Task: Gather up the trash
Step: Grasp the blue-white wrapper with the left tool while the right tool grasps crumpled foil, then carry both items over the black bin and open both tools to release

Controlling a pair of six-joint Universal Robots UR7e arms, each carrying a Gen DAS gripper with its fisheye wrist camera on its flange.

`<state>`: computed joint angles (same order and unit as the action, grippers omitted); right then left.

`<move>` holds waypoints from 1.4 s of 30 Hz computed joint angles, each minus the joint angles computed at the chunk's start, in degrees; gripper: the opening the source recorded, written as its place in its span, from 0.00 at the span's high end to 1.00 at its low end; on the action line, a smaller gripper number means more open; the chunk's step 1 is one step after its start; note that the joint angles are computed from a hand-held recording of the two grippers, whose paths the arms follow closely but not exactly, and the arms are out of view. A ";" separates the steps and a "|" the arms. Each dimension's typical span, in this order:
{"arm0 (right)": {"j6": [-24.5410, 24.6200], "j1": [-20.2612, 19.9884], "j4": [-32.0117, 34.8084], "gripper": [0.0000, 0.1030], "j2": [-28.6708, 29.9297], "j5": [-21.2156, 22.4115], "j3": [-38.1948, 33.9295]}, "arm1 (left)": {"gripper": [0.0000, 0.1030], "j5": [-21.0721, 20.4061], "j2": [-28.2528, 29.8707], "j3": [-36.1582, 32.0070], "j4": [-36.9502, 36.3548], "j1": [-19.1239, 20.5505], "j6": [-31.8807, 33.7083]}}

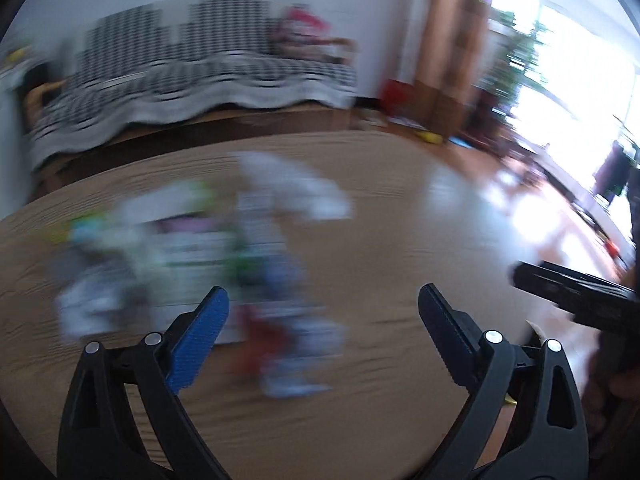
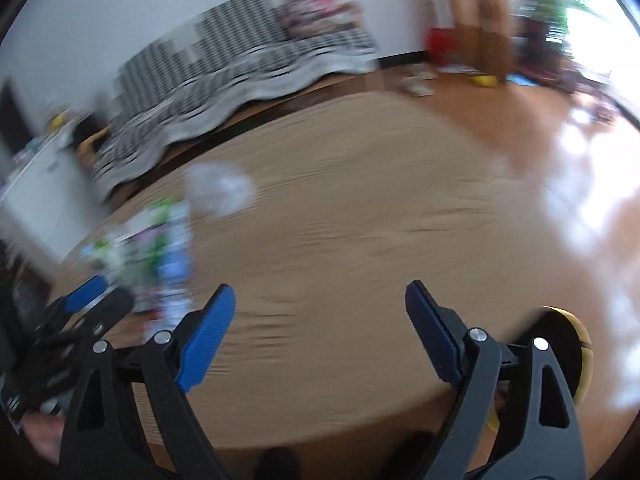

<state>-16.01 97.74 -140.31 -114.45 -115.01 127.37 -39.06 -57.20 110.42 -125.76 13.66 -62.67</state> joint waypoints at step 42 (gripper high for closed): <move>-3.10 3.54 1.05 0.73 6.05 1.73 0.95 | 0.59 7.76 -18.71 8.06 29.49 2.30 -26.09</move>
<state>-19.11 101.28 -139.27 -108.40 -113.28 128.33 -31.30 -75.91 118.47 -96.27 15.96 -88.76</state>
